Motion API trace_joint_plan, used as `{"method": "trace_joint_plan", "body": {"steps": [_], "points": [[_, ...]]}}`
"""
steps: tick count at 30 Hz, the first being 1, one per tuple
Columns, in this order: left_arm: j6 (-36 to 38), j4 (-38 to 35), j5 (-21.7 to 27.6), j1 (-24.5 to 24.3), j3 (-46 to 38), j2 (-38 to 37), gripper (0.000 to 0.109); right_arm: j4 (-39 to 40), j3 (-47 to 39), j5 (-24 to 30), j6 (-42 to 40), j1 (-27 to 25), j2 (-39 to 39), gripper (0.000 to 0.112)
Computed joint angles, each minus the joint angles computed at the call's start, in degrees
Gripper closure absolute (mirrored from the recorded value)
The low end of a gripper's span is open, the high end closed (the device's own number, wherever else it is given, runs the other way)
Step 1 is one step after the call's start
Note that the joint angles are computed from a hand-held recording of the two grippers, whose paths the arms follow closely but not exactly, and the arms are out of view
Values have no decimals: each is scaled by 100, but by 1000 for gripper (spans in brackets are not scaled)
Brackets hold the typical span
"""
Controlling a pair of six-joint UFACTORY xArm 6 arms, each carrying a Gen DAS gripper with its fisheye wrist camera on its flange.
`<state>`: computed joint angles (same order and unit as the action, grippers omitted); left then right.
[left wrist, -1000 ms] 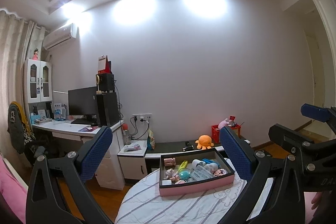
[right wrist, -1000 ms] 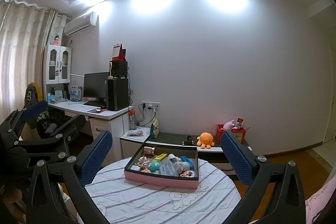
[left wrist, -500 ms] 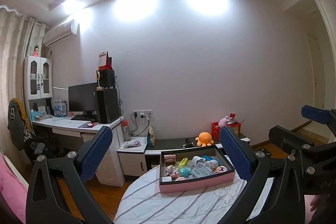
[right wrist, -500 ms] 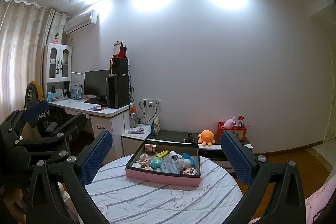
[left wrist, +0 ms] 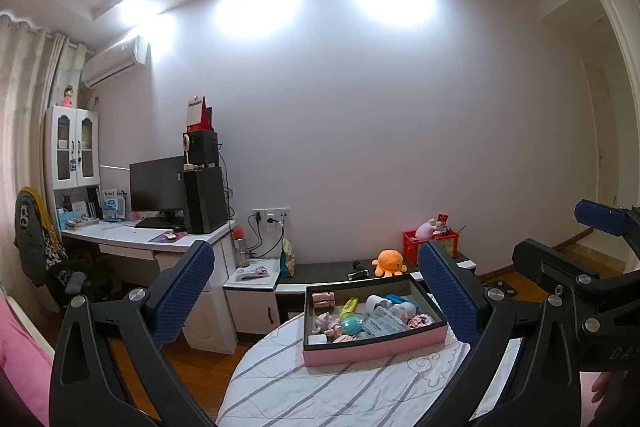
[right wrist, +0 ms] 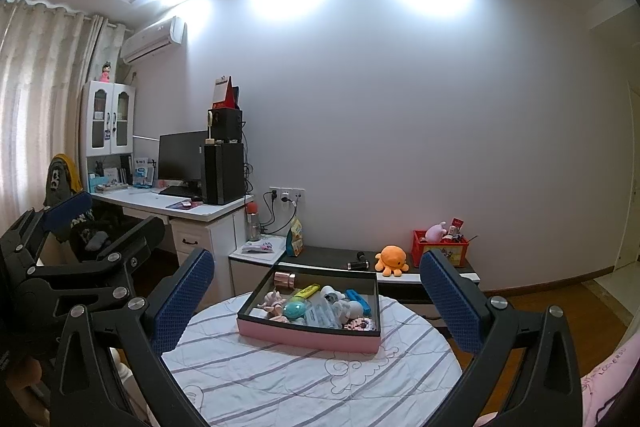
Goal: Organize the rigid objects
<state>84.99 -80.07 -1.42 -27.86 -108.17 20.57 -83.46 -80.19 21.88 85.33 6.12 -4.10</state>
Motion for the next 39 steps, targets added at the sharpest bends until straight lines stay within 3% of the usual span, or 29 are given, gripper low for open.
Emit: {"method": "trace_joint_plan", "body": {"steps": [10,18,39], "points": [[432,-418,-16,-14,-81,21,6,-29,11,50,24,33,-11,9],[-9,-28,128,35,-55,30,6,-58,23,116,47,76,-21,9],[649,-636,-1,-13,-180,72,6,-83,68,162,82,128,-54,9]]}}
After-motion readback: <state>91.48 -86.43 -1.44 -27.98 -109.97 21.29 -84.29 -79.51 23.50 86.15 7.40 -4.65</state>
